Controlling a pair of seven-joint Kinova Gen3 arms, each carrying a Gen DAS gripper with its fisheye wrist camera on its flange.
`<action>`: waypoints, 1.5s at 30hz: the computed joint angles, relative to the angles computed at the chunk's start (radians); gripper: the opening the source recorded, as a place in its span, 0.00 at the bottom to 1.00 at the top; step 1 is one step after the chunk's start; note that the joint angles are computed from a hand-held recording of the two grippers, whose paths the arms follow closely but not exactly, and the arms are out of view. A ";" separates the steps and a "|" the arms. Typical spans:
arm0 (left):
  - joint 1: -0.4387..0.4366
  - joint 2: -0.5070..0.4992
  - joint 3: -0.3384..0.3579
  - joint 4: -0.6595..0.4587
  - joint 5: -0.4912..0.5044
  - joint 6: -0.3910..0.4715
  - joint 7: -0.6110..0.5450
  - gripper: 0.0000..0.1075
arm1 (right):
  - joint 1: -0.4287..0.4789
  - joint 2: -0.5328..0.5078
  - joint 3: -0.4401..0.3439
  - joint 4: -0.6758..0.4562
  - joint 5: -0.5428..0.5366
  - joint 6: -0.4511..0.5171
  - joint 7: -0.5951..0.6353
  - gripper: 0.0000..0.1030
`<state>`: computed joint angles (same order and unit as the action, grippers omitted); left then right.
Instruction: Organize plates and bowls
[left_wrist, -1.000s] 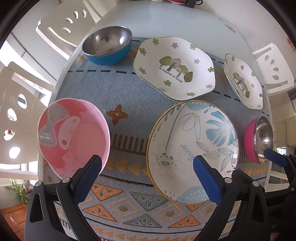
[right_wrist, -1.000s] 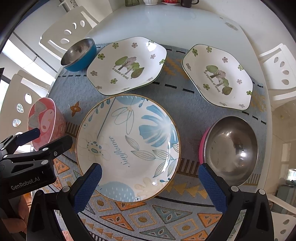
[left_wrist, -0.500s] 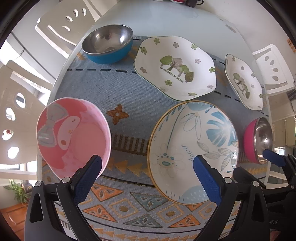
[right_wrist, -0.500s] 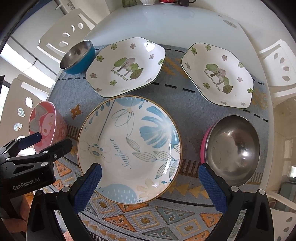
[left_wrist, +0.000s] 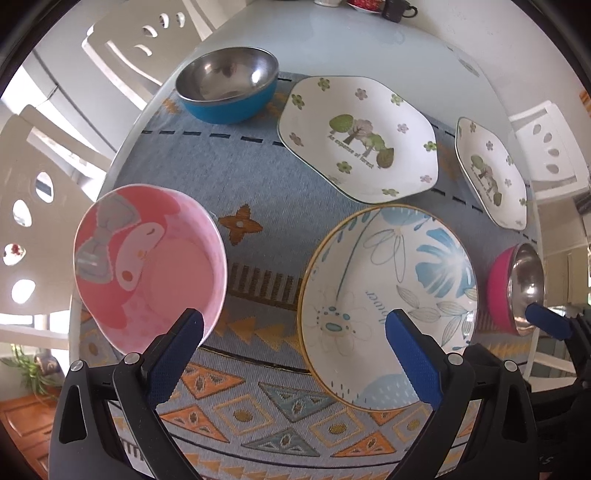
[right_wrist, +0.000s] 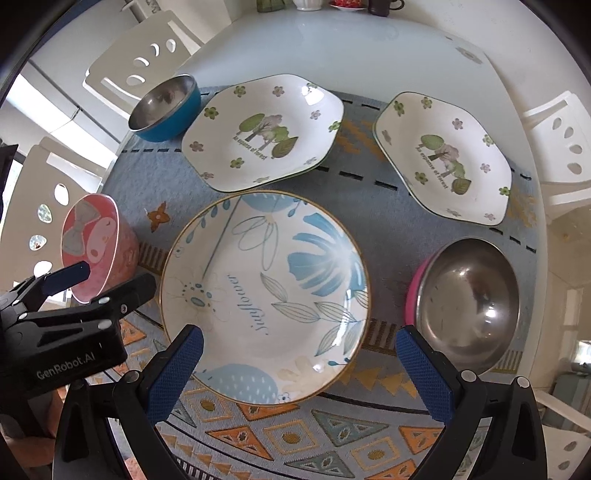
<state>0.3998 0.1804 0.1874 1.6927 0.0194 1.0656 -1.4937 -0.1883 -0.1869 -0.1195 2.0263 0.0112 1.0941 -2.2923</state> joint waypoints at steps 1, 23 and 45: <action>-0.001 0.004 0.000 -0.003 0.000 0.002 -0.003 0.91 | -0.001 0.004 -0.001 -0.002 0.001 0.003 0.001 1.00; 0.003 0.028 -0.002 -0.017 0.004 0.006 -0.016 0.91 | 0.007 0.023 0.012 0.005 -0.006 -0.003 0.005 1.00; 0.010 0.022 0.001 0.015 -0.001 -0.010 -0.023 0.91 | 0.005 0.006 0.006 0.041 -0.031 -0.005 -0.002 1.00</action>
